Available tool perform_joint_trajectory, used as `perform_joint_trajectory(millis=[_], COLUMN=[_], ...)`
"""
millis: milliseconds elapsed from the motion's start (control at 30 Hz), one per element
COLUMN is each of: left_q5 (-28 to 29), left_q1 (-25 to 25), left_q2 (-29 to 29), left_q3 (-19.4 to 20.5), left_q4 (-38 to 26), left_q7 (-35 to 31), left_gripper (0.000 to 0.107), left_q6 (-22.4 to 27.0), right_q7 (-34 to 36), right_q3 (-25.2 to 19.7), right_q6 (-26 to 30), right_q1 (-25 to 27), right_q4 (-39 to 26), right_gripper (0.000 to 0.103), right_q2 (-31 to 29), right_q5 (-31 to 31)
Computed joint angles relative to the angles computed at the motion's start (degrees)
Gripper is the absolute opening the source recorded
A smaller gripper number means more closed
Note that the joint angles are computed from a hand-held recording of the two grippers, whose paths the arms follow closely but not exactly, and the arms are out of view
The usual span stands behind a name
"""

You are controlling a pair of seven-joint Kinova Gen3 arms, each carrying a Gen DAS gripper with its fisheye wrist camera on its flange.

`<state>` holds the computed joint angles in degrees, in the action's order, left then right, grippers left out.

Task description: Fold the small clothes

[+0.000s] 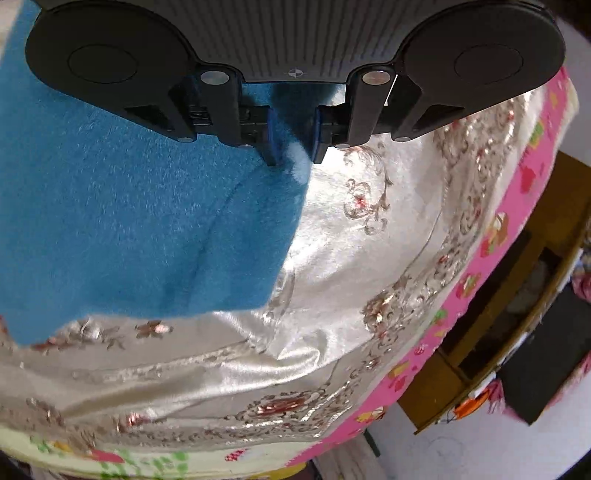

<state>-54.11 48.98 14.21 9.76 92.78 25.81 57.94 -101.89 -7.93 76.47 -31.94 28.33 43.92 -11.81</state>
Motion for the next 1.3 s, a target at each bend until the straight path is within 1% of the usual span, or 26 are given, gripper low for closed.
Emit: perform_joint_trajectory(millis=[67,133,200,300,400,533,600,700,800,867,900,967,1033,1067,1100,1133,1200,1300], left_q5=[0.6,1.4,2.1,2.1,1.8,1.6,1.3,0.5,-0.7,-0.7,-0.4,0.9,3.8,5.4,6.7,7.5,8.0,9.4], left_q1=[0.3,0.6,0.7,1.1,1.5,2.1,2.4,3.1,3.3,3.1,2.9,2.4,1.2,0.5,-0.1,-0.3,-0.2,-0.5], left_q2=[1.5,2.5,2.9,2.3,2.4,2.4,1.9,2.2,2.9,4.1,4.7,6.2,6.8,7.1,7.2,7.0,6.0,5.6], left_q3=[0.1,-0.1,-0.6,-1.2,-1.1,-1.0,-0.9,-0.6,-0.7,-0.9,-1.1,-1.8,-2.6,-2.9,-3.2,-3.6,-4.1,-4.1], left_q4=[-2.0,-3.4,-3.9,-3.1,-3.7,-5.3,-5.8,-8.2,-10.6,-12.6,-13.6,-15.3,-15.7,-15.7,-15.3,-14.3,-12.3,-14.0], left_q7=[-2.4,-4.2,-5.3,-4.5,-4.5,-6.0,-6.0,-8.0,-10.6,-13.7,-15.4,-18.5,-20.1,-21.1,-21.8,-21.5,-20.2,-21.3], left_gripper=[0.028,0.028,0.030,0.032,0.034,0.034,0.033,0.033,0.033,0.033,0.033,0.033,0.033,0.035,0.040,0.041,0.043,0.041], left_q6=[2.8,4.5,5.0,4.2,4.9,6.2,7.1,10.4,11.5,11.9,11.9,11.9,10.5,10.1,9.4,8.3,6.4,7.9], right_q7=[0.2,2.2,4.3,6.8,9.4,10.2,11.4,12.7,13.4,14.2,15.0,15.7,15.9,16.0,16.9,18.3,19.1,19.6], right_q3=[0.4,1.1,2.1,2.7,2.4,0.9,0.1,-0.7,-1.2,-1.3,-1.4,-1.1,-1.0,-0.4,-0.7,-1.6,-1.8,-1.9], right_q6=[-1.7,-3.9,-7.0,-8.4,-10.6,-11.2,-13.3,-16.0,-17.6,-18.8,-19.2,-20.6,-22.3,-22.5,-23.1,-23.3,-23.3,-25.7], right_q1=[-0.9,-2.7,-5.0,-7.1,-7.5,-4.6,-2.6,0.7,3.8,5.3,5.9,6.4,7.2,7.1,8.1,9.8,11.0,11.5], right_q4=[1.5,3.6,6.8,8.8,12.4,14.7,18.5,23.5,27.3,29.8,31.0,33.5,36.2,37.0,38.0,38.5,38.8,40.1], right_gripper=[0.019,0.019,0.019,0.023,0.026,0.025,0.025,0.025,0.026,0.026,0.026,0.030,0.031,0.031,0.030,0.029,0.031,0.031], right_q2=[-0.1,-0.8,-2.1,-3.6,-6.5,-9.3,-12.1,-15.7,-18.3,-19.7,-20.4,-21.7,-22.8,-23.0,-23.1,-23.0,-23.1,-24.3], right_q5=[0.8,3.1,6.3,9.9,11.8,9.6,8.3,6.2,3.9,3.1,3.0,3.5,4.4,4.6,3.9,2.3,0.4,-0.8])
